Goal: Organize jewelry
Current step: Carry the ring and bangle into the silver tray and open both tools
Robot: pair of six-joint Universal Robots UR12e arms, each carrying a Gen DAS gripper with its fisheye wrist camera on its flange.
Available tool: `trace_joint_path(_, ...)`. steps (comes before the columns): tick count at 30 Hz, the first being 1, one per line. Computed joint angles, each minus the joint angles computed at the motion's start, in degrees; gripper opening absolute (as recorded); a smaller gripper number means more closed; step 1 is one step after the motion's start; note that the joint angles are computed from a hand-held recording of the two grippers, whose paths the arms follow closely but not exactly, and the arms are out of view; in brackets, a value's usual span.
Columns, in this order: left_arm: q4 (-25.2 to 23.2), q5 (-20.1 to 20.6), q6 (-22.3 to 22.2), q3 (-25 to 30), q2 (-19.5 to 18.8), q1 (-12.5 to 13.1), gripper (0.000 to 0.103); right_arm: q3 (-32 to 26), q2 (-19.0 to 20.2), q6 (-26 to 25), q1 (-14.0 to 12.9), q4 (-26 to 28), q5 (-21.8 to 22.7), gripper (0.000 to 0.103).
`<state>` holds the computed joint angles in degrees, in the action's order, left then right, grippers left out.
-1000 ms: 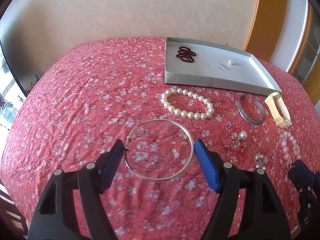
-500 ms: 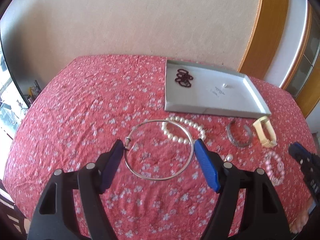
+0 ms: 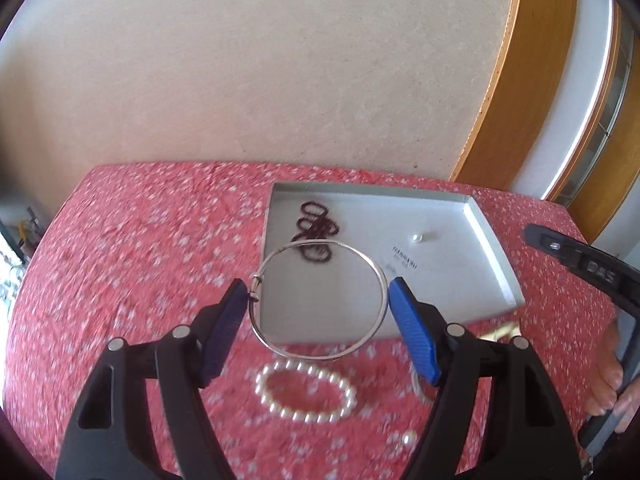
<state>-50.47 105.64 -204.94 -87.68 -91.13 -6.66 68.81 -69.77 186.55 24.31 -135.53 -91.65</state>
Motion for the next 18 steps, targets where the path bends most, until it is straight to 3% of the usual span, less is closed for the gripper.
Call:
trace_joint_path(7, 0.72, -3.04, 2.98, 2.76, -4.08, 1.51, 0.072, -12.23, 8.89, 3.83, -1.05, 12.8, -0.28, 0.023)
trace_joint_path(13, 0.59, -3.99, 4.25, 3.15, -5.41, 2.24, 0.072, -15.99, 11.77, 3.31, -0.86, 14.97, -1.45, 0.023)
trace_joint_path(18, 0.6, -4.66, 3.93, 2.82, -5.69, 2.56, 0.072, -14.32, 10.73, 4.33, -1.49, 13.97, 1.11, 0.038)
